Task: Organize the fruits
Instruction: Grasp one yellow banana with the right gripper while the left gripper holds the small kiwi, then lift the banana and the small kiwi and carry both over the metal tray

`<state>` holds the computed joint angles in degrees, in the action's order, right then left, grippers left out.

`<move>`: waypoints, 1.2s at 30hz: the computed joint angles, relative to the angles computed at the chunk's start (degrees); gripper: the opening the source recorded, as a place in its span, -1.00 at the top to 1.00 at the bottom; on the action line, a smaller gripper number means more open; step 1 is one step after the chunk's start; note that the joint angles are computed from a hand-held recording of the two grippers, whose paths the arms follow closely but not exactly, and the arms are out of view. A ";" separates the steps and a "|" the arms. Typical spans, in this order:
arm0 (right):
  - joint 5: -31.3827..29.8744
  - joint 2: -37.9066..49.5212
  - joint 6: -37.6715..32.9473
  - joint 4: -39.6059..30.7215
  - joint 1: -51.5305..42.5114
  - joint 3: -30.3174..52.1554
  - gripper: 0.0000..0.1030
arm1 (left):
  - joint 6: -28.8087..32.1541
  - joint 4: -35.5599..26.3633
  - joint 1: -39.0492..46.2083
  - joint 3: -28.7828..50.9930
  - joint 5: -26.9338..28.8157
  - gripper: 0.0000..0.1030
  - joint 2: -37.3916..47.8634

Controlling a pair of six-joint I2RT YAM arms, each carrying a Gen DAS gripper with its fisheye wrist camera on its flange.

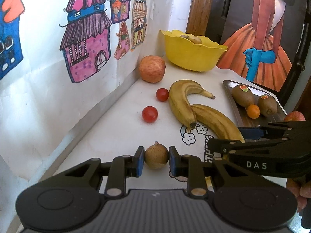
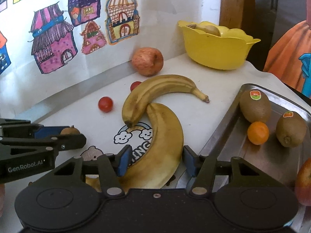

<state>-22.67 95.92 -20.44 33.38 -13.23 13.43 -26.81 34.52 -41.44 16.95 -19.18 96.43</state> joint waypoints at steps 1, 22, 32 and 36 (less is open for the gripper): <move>-0.65 0.11 -0.04 0.44 -0.51 -0.25 -0.07 | -0.02 0.09 -0.05 -0.21 0.00 0.44 -0.11; -4.76 -4.46 -1.53 -1.35 -3.11 -4.64 0.14 | -2.95 -1.95 -2.58 -2.49 -2.52 0.44 -3.98; -14.29 -12.17 -7.96 -10.36 -13.74 -7.59 0.26 | -4.86 -5.33 -7.06 -2.48 -5.41 0.43 -7.56; -21.02 -15.13 -13.70 -16.44 -22.88 -8.17 0.27 | -5.75 -6.91 -9.16 -2.19 -6.95 0.44 -8.86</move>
